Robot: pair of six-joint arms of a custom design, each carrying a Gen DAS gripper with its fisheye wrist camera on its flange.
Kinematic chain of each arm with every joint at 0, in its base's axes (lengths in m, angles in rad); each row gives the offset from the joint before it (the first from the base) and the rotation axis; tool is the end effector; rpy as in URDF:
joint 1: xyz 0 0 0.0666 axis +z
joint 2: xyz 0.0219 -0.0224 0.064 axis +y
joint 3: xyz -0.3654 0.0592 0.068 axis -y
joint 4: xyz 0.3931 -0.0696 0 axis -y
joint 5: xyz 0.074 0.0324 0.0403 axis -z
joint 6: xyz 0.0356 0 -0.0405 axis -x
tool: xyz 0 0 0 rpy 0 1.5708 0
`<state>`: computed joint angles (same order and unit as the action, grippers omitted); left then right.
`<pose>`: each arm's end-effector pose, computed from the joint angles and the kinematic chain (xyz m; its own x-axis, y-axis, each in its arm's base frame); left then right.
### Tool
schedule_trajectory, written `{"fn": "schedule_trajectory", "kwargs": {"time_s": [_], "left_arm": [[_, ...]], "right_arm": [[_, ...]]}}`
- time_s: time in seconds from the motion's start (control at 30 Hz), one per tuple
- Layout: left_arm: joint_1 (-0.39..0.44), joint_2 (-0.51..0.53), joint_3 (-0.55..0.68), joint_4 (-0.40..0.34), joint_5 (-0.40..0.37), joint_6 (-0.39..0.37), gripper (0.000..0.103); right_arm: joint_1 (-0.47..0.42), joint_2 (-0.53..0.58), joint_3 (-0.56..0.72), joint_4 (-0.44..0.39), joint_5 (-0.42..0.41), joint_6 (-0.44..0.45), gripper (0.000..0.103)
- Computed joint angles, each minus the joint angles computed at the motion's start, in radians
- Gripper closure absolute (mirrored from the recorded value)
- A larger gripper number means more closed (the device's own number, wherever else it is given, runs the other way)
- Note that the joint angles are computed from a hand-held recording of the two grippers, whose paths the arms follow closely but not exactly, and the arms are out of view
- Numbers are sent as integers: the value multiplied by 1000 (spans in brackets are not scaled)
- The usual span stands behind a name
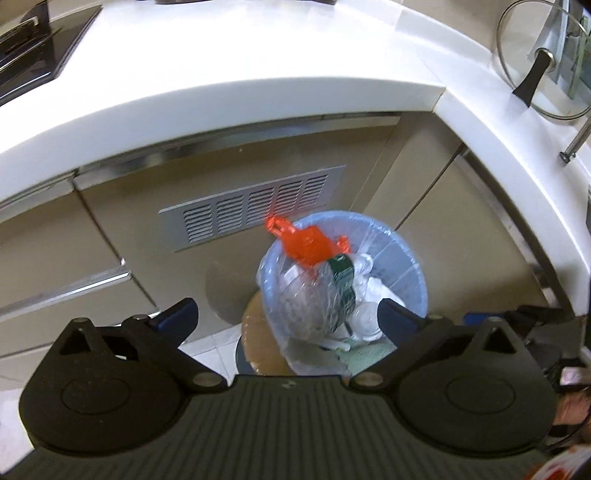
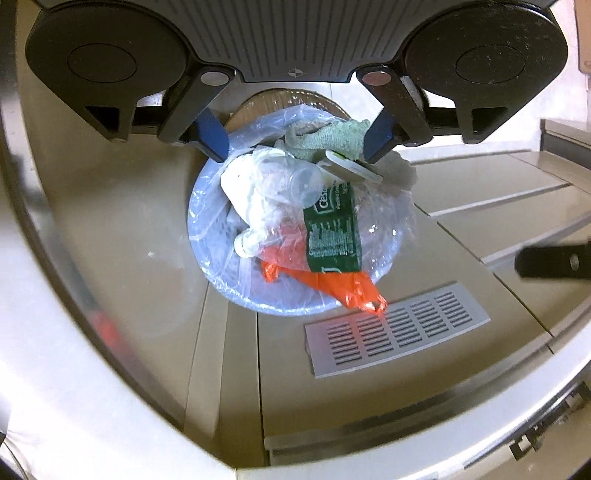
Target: Collect trash
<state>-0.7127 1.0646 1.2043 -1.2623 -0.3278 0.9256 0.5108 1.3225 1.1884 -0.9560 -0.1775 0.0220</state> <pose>0.2645 -0.2139 0.4407 -0.8203 -0.2908 -0.4924 -0.2360 0.9565 -0.1717 0.3791 0.2192 0.3522 -0.7612 -0.4514 -0.4657 -0.5693 0.8090 0.1463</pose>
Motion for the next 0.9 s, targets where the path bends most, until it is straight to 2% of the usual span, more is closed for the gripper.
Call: {"fn": "schedule_trajectory", "kwargs": {"time_s": [0.1, 0.27, 0.37, 0.47, 0.57, 0.7, 0.8, 0.9], "left_arm": [[-22, 0, 8, -34, -11, 27, 1], [-34, -2, 7, -39, -7, 3, 0], [-26, -34, -21, 20, 16, -53, 0], [-12, -63, -46, 61, 38, -130, 1], [2, -102, -62, 91, 73, -241, 1], [13, -150, -59, 80, 78, -371, 1], [28, -184, -55, 70, 96, -410, 1], [25, -211, -47, 65, 89, -429, 1]], "right_arm": [[-6, -8, 3, 2, -13, -6, 18], [-1, -49, -12, 17, 22, -67, 18], [14, -99, -32, 32, 73, -145, 18], [53, -159, -60, 48, 179, -262, 18], [120, -216, -78, 31, 304, -437, 18], [234, -269, -70, -20, 459, -649, 18], [318, -276, -34, -75, 552, -735, 18], [378, -270, 4, -112, 605, -764, 18]]}}
